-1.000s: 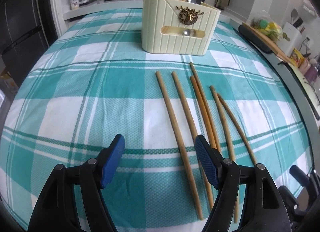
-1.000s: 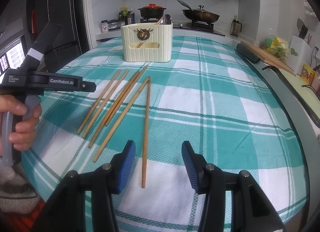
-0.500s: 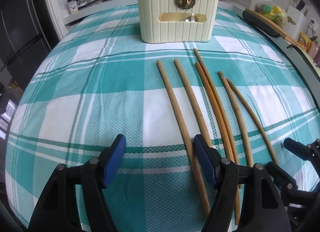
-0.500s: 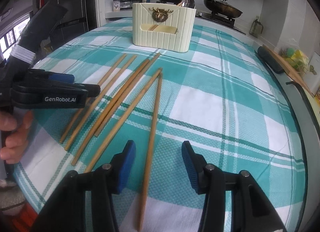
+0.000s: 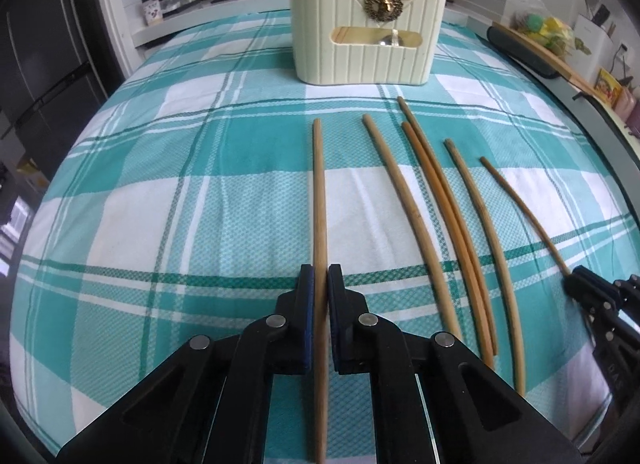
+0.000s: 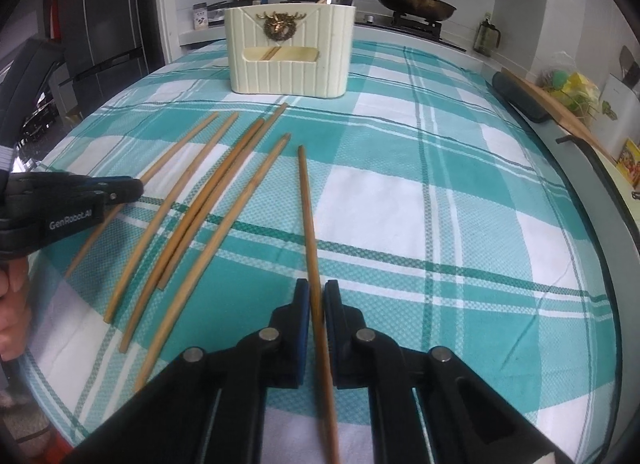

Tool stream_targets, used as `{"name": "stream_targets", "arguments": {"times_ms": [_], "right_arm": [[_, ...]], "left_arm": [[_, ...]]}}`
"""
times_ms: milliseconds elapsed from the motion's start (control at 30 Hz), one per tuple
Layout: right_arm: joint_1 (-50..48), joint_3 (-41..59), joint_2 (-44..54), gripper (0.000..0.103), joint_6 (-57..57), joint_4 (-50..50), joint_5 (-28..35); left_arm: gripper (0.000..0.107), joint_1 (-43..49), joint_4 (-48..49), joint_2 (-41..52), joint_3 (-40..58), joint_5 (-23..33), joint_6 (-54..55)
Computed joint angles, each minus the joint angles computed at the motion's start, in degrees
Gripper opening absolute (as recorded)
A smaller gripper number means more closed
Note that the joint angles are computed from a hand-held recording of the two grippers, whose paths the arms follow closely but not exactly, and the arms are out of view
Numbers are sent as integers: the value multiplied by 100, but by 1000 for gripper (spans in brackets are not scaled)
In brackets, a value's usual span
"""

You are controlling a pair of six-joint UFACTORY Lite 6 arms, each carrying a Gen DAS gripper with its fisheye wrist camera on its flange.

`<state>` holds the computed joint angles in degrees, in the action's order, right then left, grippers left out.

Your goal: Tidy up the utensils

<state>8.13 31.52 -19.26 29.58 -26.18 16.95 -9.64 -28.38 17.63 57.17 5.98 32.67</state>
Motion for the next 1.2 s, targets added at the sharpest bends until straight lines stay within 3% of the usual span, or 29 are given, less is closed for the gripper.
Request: {"name": "stream_targets", "arguments": {"times_ms": [200,333,400,467,533,567,700,967,1200], "right_arm": [[-613,-366,-672,8,-560,379,397],[-782,-542,-1083,8,-817,415,729],[-913,-543,-1168,9,-1403,928,773],[-1013,-478,-1156,17,-1948,1423,813],[-1052,-390,-1115,30,-2404,1841,840],[-1034,-346,-1112,30,-2538,1961,864],[-1046,-101,-985,30,-3212,2539,985],[-1508,768,84,31,-4608,3439,1254],[-1666,1686,1353,31,-4927,3431,1293]], "left_arm": [[6,736,-1664,-444,-527,177,1900],[8,1063,-2164,-652,-723,421,2518],[16,1162,-2184,-637,-663,634,2653],[39,1242,-2203,-616,-580,813,2800],[50,1364,-2240,-573,-436,1046,2939],[52,1466,-2275,-523,-321,1245,3013],[57,1780,-1955,-123,331,1970,2779],[59,1398,-643,748,1522,2108,1870],[59,1093,517,1752,2841,2424,786]]}}
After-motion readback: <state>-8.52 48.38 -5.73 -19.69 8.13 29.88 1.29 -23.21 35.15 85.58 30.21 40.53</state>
